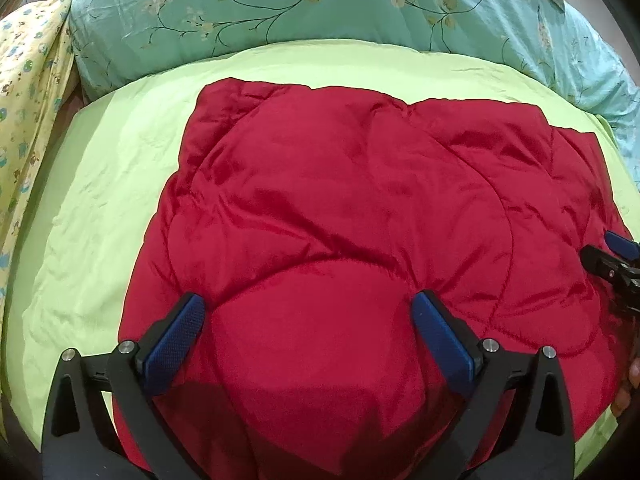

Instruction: Fold large clothes

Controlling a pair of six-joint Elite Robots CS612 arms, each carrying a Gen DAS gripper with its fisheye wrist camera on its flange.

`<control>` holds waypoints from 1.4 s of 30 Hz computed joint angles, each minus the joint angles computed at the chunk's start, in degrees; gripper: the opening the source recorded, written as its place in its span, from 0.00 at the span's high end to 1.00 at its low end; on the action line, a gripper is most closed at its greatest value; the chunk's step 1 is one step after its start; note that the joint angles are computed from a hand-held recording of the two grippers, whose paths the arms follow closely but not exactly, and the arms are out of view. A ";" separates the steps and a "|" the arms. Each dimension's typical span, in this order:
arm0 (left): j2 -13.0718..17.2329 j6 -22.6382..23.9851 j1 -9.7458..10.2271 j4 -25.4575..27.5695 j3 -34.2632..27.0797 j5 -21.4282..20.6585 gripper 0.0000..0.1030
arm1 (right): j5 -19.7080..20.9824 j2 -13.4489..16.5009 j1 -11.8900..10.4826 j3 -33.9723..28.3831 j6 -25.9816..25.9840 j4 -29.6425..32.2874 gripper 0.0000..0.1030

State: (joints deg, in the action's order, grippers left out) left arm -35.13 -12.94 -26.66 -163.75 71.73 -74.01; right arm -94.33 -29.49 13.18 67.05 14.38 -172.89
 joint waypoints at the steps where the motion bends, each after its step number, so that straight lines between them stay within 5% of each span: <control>1: 0.10 0.08 0.03 0.20 -0.15 0.01 0.00 | 0.13 0.05 -0.05 -0.06 0.18 -0.04 0.02; 7: 0.61 0.59 -0.04 0.35 -0.81 0.66 0.00 | -3.09 -1.45 0.87 3.18 0.48 -5.20 0.07; 16: -0.22 0.83 -0.41 0.35 0.23 2.03 0.00 | -2.78 -0.39 0.53 1.60 0.34 -2.73 0.06; 34: -6.79 -1.58 -1.60 -6.73 13.29 2.85 0.00 | 2.54 -7.93 1.76 16.47 -1.58 -10.58 0.05; 42: -9.31 0.73 -3.00 -9.45 18.38 4.96 0.00 | 1.51 -9.77 3.32 20.15 -2.22 -11.61 0.05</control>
